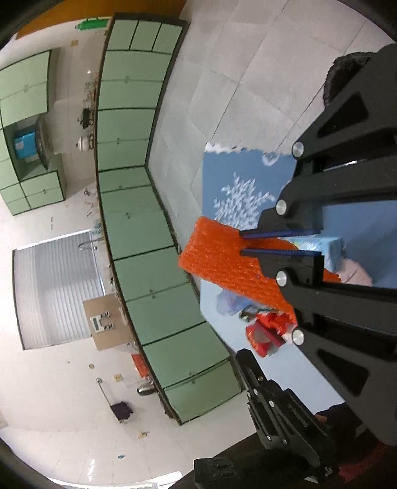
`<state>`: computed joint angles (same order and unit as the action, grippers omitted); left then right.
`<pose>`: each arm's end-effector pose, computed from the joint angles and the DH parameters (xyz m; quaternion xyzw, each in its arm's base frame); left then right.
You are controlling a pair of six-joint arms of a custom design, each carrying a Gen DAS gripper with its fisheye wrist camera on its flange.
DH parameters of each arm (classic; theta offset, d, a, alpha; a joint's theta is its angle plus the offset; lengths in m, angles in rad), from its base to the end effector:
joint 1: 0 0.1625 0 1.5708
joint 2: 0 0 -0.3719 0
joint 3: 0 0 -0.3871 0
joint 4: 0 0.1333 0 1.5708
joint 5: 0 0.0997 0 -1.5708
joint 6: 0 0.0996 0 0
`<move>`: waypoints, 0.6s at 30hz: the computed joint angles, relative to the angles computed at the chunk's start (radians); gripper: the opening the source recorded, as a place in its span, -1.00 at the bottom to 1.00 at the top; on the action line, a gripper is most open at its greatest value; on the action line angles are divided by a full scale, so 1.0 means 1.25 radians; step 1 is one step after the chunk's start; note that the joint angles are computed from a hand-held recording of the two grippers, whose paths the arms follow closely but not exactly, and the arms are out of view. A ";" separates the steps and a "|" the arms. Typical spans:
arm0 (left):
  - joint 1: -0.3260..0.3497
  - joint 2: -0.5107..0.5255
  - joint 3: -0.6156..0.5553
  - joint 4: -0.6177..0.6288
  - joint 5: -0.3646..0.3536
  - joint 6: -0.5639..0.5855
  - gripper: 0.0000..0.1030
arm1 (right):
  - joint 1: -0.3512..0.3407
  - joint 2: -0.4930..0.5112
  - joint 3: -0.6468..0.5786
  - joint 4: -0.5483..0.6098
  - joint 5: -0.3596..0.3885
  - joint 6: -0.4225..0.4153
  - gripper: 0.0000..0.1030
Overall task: Collect trash
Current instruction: 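Carry both orange nets off the table over the black trash bin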
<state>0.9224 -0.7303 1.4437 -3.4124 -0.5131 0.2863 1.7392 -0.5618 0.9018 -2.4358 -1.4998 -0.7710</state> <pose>-0.2211 -0.6563 0.2264 0.0879 0.7729 -0.5308 0.3363 0.2751 -0.7807 0.1955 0.4451 -0.8564 0.2578 0.0442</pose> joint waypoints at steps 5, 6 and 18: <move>0.008 -0.042 0.089 0.156 0.019 -0.171 -0.98 | -0.019 -0.027 0.052 0.001 -0.017 0.003 -0.89; 0.011 -0.059 0.113 0.191 0.011 -0.217 -0.81 | -0.022 -0.032 0.064 0.002 -0.022 0.002 -0.89; 0.049 -0.059 0.167 0.331 -0.013 -0.385 0.32 | -0.038 -0.082 0.170 -0.025 -0.059 -0.014 -0.89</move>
